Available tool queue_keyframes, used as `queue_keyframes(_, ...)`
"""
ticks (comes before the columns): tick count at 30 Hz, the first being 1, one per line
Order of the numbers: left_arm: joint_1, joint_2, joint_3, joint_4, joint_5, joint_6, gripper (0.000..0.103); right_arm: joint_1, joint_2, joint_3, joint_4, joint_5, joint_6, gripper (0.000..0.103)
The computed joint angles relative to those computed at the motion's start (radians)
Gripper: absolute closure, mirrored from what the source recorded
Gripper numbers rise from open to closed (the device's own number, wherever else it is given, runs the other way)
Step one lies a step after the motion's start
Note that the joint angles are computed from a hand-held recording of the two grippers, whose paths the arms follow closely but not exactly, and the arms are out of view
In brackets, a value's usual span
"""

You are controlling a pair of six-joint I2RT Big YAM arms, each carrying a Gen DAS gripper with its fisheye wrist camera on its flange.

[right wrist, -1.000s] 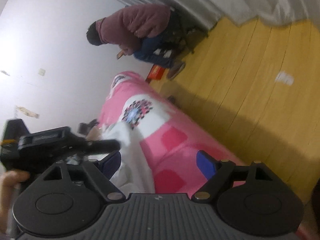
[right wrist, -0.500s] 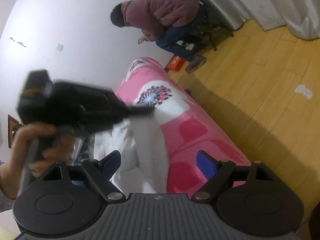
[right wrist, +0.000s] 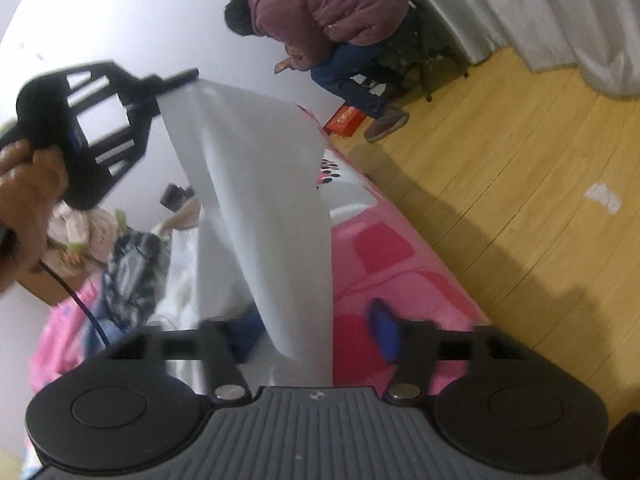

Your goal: Fold clothes

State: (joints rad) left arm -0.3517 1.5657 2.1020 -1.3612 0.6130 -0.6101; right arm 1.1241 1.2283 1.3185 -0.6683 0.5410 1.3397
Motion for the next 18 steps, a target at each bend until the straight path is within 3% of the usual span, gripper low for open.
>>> queue_keyframes(1,0.005,-0.005,-0.012,0.005,0.008,-0.015,0.103,0.003,-0.002,0.001,0.003,0.009,-0.001,0.1)
queue_keyframes(5,0.025,-0.026,-0.044,-0.023,0.022,0.022,0.103,0.026,-0.036,0.013,-0.027,0.148,0.001,0.1)
queue_keyframes(7,0.037,-0.031,-0.046,-0.059,0.025,0.065,0.098,0.033,-0.096,-0.036,0.076,0.189,-0.015,0.1)
queue_keyframes(9,0.049,-0.032,-0.035,-0.115,0.038,0.151,0.079,0.044,-0.161,-0.096,0.217,0.21,-0.051,0.1)
queue_keyframes(12,0.064,-0.046,-0.032,-0.187,0.074,0.29,0.069,0.072,-0.214,-0.127,0.327,0.23,-0.103,0.098)
queue_keyframes(15,0.074,-0.07,-0.025,-0.269,0.079,0.431,0.058,0.112,-0.218,-0.085,0.305,0.26,-0.17,0.098)
queue_keyframes(18,0.094,-0.115,-0.044,-0.309,0.061,0.525,0.049,0.156,-0.182,0.023,0.167,0.311,-0.218,0.098)
